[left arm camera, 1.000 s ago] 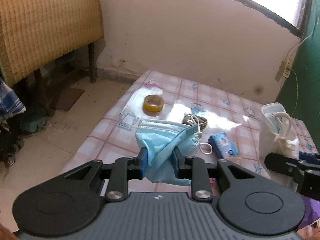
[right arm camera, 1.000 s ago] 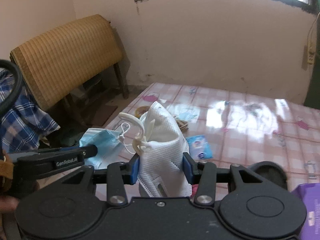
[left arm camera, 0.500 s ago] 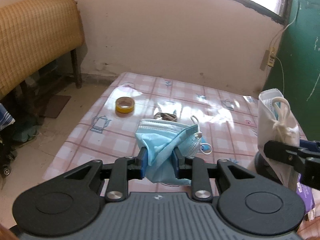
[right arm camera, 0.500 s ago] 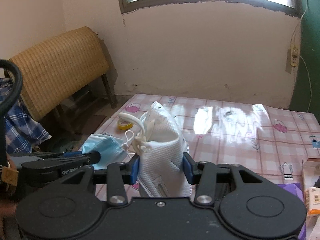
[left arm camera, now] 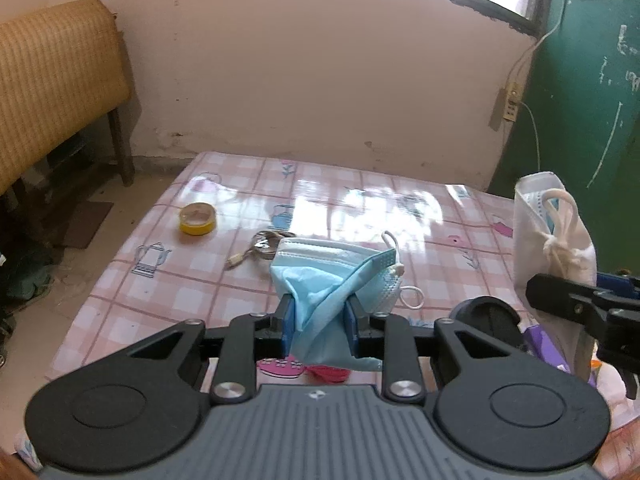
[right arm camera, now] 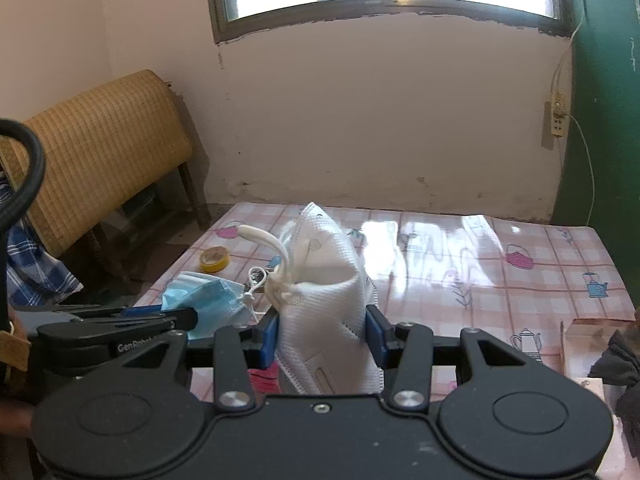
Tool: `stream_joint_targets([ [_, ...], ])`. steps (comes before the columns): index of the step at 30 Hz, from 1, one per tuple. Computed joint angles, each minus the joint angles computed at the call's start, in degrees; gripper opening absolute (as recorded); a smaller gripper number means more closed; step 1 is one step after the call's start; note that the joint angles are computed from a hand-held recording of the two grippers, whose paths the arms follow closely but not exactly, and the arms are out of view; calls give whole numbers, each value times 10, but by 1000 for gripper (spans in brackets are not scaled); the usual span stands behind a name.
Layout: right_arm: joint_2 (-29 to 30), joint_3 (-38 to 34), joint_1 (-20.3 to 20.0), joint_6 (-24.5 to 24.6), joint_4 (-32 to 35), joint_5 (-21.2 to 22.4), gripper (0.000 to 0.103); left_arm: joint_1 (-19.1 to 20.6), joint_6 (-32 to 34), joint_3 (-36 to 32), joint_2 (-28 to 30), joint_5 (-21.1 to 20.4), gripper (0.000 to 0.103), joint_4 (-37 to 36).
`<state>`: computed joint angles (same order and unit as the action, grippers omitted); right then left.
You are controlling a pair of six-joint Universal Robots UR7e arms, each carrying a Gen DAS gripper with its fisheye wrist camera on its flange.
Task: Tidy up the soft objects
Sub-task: 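Carry the blue mask and white mask toward the cardboard box with both grippers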
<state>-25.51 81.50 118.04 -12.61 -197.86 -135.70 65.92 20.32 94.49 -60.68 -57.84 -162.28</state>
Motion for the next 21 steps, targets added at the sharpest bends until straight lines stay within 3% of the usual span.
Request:
stream_joint_targets([
  [21,-50,74,-12,-2,-61,-28,53,-34,1,23,14,-20,27,5],
])
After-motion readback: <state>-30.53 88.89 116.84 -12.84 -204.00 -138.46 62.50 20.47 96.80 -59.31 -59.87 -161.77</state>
